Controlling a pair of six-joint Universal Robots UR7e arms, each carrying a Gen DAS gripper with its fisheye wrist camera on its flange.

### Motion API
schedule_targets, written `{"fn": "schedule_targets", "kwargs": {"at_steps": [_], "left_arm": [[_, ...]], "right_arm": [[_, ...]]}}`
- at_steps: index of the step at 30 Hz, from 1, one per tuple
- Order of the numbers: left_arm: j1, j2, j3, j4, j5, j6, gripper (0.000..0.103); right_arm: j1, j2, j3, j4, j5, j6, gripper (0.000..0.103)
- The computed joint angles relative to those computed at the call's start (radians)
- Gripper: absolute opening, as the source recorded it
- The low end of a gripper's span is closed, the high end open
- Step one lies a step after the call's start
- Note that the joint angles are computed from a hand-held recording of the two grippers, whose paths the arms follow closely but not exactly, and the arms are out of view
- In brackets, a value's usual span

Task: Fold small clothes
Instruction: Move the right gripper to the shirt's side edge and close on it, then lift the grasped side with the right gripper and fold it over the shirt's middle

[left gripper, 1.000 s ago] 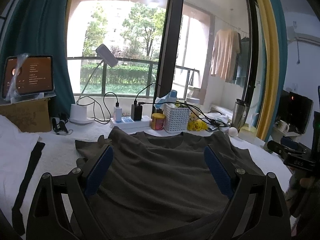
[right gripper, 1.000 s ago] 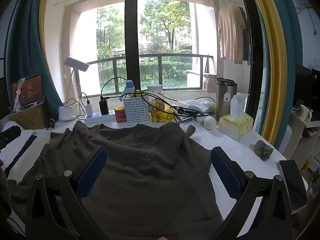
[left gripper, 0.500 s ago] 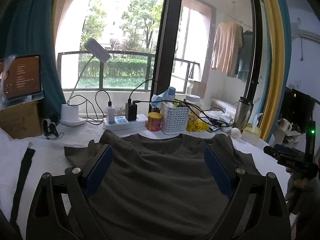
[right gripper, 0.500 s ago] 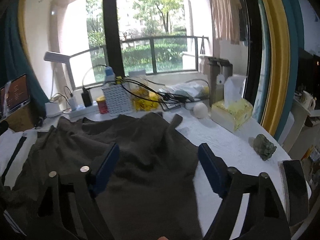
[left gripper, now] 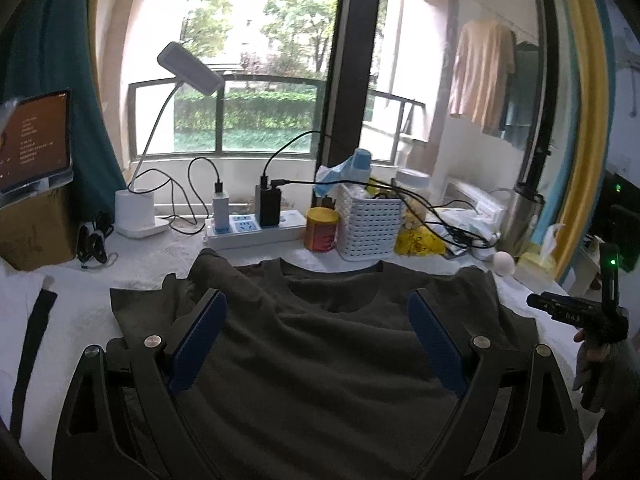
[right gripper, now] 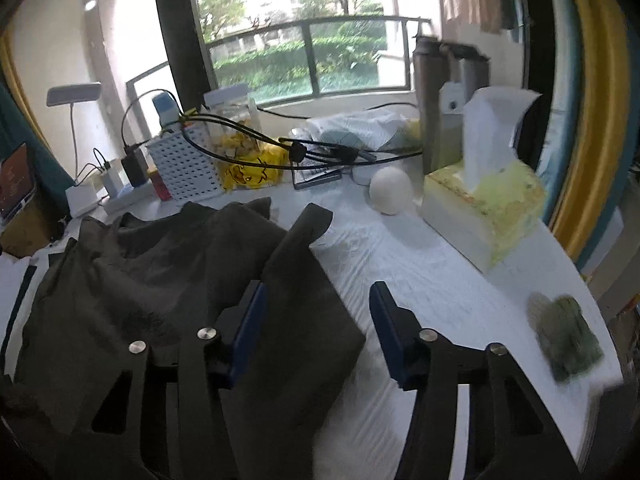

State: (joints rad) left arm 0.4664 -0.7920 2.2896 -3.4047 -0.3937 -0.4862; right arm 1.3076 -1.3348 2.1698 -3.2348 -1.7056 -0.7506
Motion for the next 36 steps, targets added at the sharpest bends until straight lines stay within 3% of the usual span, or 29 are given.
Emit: {"fn": "schedule_targets", "kwargs": {"at_steps": [6,15,16,18,20,29,36], "left_arm": [[0.019,-0.013,-0.026,0.113,0.047,-0.081,0.094],[0.107,0.008,-0.090,0.074,-0.006,0.045,0.094],[0.117,0.008,-0.096,0.073,-0.023,0.052,0.094],[0.130,0.014,-0.104,0.054,-0.045,0.079,0.094],[0.136,0.022,-0.107,0.020,-0.050,0.108,0.094],[0.134,0.021,-0.090,-0.078,-0.066,0.157,0.094],[0.114,-0.019,-0.022,-0.170,-0.080,0.199,0.094]], "right_arm": [[0.008,0.090,-0.143,0.139,0.003,0.008,0.053],[0.010,0.179,-0.272,0.285,-0.024,0.062,0.052],[0.009,0.178,-0.271,0.285,-0.021,0.062,0.050],[0.011,0.185,-0.279,0.300,-0.033,0.061,0.012],[0.013,0.185,-0.278,0.307,-0.038,0.046,0.005],[0.018,0.110,-0.215,0.066,-0.086,0.044,0.004],[0.056,0.055,-0.139,-0.013,-0.106,0.066,0.004]]}}
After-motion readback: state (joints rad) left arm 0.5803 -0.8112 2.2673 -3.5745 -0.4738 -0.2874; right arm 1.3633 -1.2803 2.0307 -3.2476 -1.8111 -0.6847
